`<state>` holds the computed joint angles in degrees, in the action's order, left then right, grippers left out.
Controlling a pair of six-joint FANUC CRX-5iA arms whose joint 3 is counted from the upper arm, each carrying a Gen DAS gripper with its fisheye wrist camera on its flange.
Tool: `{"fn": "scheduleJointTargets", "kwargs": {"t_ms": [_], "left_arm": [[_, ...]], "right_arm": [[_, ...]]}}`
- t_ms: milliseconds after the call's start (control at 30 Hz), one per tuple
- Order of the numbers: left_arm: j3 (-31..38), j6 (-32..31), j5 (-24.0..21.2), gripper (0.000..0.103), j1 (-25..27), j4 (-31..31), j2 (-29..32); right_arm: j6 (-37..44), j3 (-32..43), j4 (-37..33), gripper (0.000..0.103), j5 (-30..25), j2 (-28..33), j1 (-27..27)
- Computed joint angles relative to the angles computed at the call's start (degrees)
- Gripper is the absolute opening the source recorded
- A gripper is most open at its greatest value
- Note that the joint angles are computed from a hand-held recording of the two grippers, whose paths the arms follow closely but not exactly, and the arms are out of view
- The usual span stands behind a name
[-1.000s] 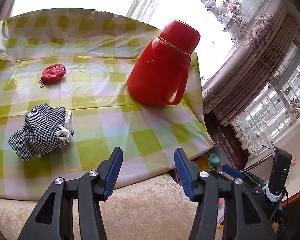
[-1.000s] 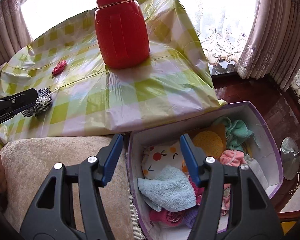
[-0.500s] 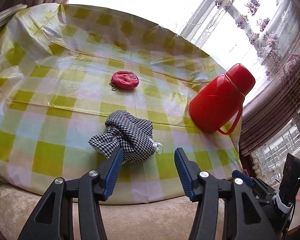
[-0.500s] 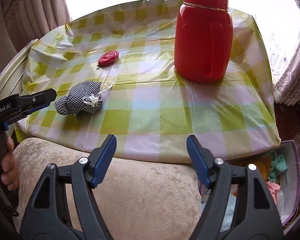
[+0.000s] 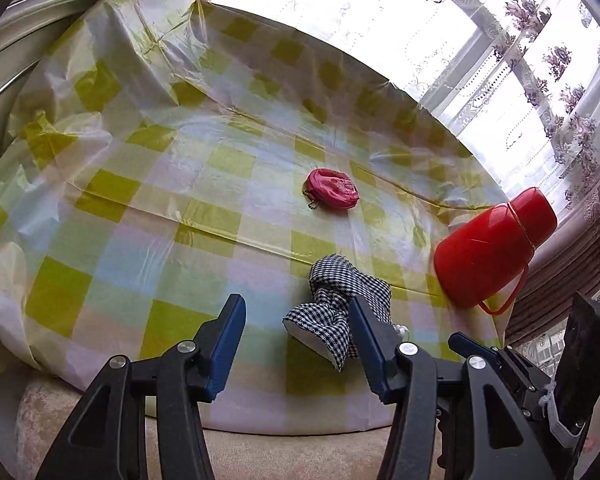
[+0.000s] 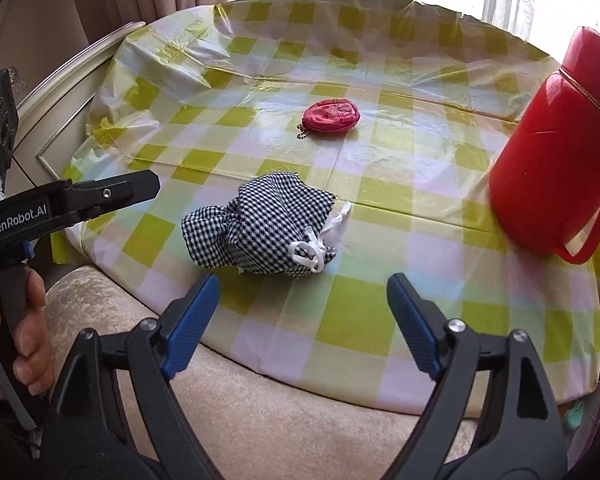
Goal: Organize soft objects
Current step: 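Grasp the black-and-white houndstooth pouch with the right tool, then grasp the pink coin purse with the left tool while the right tool holds the houndstooth pouch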
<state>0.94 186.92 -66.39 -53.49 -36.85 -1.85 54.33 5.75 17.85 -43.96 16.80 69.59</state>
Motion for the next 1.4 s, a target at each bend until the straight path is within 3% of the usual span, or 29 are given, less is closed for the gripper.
{"fn": "scheduleJointTargets", "kwargs": {"t_ms": [500, 600, 667, 867, 1133, 1400], "left_arm": [[-4.49, 1.29, 1.95, 0.055, 3.64, 0.76, -3.1], [-4.71, 0.15, 2.62, 0.055, 4.77, 1.38, -2.99], [-4.76, -1.12, 3.43, 0.055, 5.78, 1.97, -2.75], [-3.27, -6.46, 4.57, 0.055, 9.12, 3.33, -0.83], [0.45, -17.38, 8.94, 0.056, 14.56, 7.0, 4.14], [5.84, -31.62, 14.91, 0.079, 20.33, 13.59, 11.57]], "right_arm": [[12.49, 20.1, -7.87, 0.088, -9.53, 14.87, -1.15], [12.9, 22.01, -8.3, 0.078, -10.47, 16.31, -1.58], [13.18, 23.28, -9.14, 0.064, -11.04, 17.15, -2.04], [11.56, 23.38, -9.19, 0.043, -9.07, 17.37, -3.07], [2.9, 19.54, -2.56, 0.036, -5.35, 16.38, -4.66], [-5.37, 14.97, 3.39, 0.035, -2.75, 14.86, -6.87]]}}
